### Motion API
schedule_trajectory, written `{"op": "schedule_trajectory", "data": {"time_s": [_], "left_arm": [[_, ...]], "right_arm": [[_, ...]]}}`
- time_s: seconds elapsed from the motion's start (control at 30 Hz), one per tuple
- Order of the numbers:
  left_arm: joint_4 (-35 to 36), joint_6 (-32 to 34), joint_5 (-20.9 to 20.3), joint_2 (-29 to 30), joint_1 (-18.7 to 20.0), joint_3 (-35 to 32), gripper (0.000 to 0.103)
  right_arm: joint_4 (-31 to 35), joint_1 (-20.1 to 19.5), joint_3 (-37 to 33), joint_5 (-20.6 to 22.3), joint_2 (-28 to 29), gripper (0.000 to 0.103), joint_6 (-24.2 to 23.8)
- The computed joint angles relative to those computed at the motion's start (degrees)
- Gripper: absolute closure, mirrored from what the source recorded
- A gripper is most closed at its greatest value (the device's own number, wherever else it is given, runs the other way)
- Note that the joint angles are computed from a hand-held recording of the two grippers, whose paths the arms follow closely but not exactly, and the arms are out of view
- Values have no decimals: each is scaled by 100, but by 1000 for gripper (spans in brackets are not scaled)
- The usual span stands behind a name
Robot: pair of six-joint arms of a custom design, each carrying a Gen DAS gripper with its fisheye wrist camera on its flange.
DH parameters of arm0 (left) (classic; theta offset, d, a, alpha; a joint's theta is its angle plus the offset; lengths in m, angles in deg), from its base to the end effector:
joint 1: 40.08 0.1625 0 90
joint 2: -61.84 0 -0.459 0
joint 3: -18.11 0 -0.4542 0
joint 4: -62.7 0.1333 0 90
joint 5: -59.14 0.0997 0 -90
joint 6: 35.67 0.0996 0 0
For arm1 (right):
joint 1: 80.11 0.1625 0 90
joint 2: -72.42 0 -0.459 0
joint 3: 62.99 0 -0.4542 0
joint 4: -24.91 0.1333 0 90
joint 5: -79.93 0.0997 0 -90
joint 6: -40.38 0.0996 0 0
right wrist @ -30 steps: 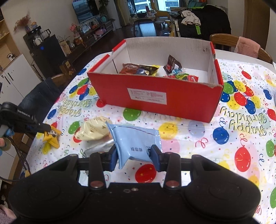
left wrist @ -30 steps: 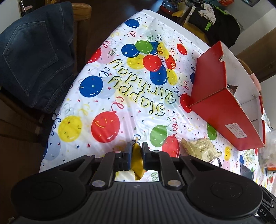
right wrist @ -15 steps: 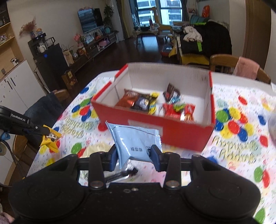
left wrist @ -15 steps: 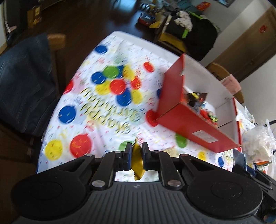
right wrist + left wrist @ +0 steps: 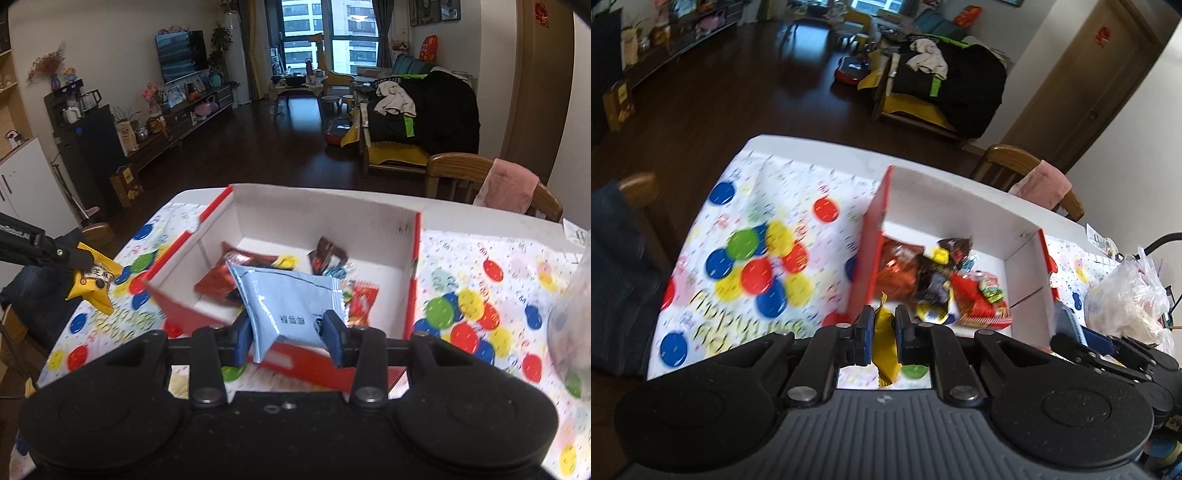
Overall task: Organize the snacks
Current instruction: 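Lift the yellow and light-blue packets and carry both over the red box, then lower both into the box and open left and right tools to release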
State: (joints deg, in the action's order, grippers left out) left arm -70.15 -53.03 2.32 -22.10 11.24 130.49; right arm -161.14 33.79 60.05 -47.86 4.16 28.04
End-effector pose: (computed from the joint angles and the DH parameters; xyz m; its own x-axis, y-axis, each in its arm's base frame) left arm -0.2066 -0.5586 0.3467 -0.8855 0.1722 -0.4317 0.3574 0.8460 -0.3957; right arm 0.2925 -0.4816 0.2244 -0.8007 -0.0986 0.5909 -0.4869 0.6818 -0.5459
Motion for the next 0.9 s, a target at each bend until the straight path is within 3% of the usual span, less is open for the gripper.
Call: {"op": "schedule_trajectory", "data": {"time_s": [0.47,0.9], "left_arm": [[77,296,24,1203,-6,-748,92],[465,415,483,1978,134,-1195,92]], "right_arm": [[361,-383,-771,-322,544,65,-543],[905,-612,-1441,-628,1155,65,-664]]}}
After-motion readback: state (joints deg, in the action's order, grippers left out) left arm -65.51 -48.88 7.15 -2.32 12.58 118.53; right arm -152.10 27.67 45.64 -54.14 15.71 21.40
